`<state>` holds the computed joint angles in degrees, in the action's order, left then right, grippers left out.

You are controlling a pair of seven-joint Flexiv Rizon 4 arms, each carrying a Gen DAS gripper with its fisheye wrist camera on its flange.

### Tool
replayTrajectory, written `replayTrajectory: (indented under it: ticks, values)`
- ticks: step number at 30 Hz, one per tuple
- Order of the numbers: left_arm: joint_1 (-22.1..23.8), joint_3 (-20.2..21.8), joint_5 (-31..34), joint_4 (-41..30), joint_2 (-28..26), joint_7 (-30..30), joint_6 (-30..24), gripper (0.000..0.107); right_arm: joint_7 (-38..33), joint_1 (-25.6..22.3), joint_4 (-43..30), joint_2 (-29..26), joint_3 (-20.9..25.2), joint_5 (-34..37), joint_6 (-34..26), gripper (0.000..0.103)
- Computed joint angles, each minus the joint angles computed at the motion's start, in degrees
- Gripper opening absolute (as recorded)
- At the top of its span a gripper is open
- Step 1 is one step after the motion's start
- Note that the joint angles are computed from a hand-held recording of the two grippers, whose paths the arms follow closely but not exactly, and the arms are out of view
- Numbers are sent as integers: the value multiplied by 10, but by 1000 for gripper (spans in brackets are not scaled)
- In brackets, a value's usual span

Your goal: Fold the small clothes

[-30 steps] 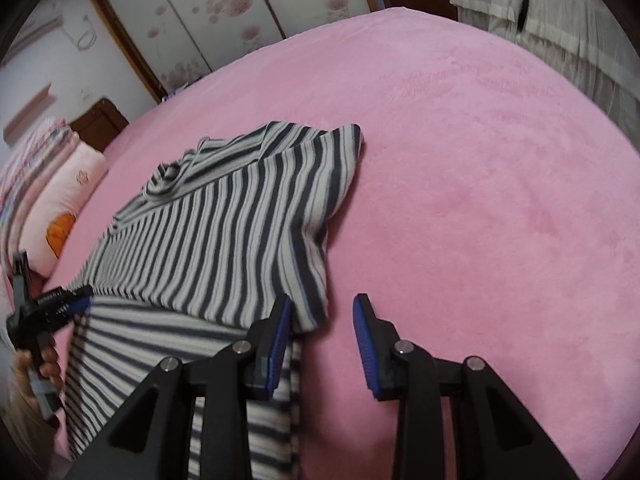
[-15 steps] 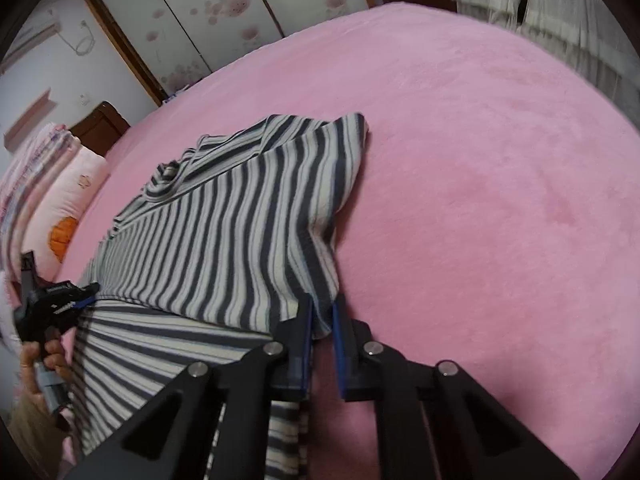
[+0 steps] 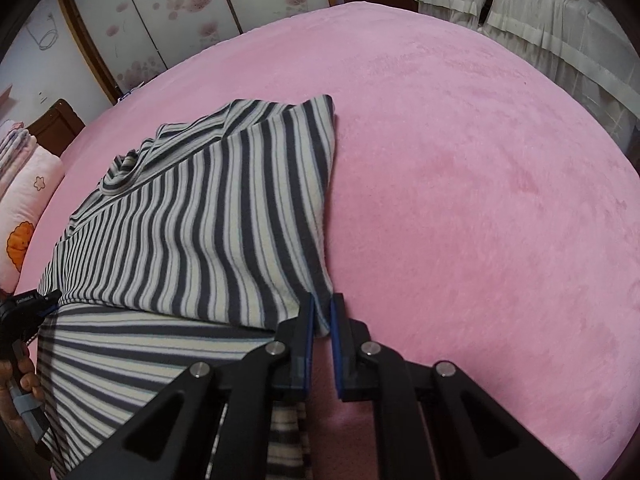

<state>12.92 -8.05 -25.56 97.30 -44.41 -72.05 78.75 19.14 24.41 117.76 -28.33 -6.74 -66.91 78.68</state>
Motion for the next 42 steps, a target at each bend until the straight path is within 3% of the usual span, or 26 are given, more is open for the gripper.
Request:
replayTrajectory:
  ticks: [6,9,11,17,20,24,29,32,36,42]
  values:
    - [5,-12,3,-3,3,18,-5,20,-45,7,-8,7,18,27,-50,10]
    - [14,-25,-5,9,16,32,-4,34,-42,8,-1,25,25,23,-62,14]
    - [28,-43,-18,29,35,46,4,51,-37,6,7,39,32,20,-68,14]
    - [87,-123,-79,117,110,110,41,74,-19,2,35,93,65,13,-110,14]
    - [104,-145,-111,155,154,146,35,77,-9,0,47,119,87,10,-135,14]
    - [135,-179,-182,217,226,217,18,81,-6,0,57,145,117,19,-156,14]
    - [155,-214,-326,287,317,340,6,87,-6,19,57,172,148,29,-203,14]
    - [144,-207,-410,317,368,416,-7,96,-12,34,49,181,165,41,-230,14]
    - [123,-168,-496,346,430,497,-50,102,-28,62,25,178,182,48,-261,14]
    - [125,-88,-439,346,461,489,-123,102,-53,103,-36,148,185,46,-277,14]
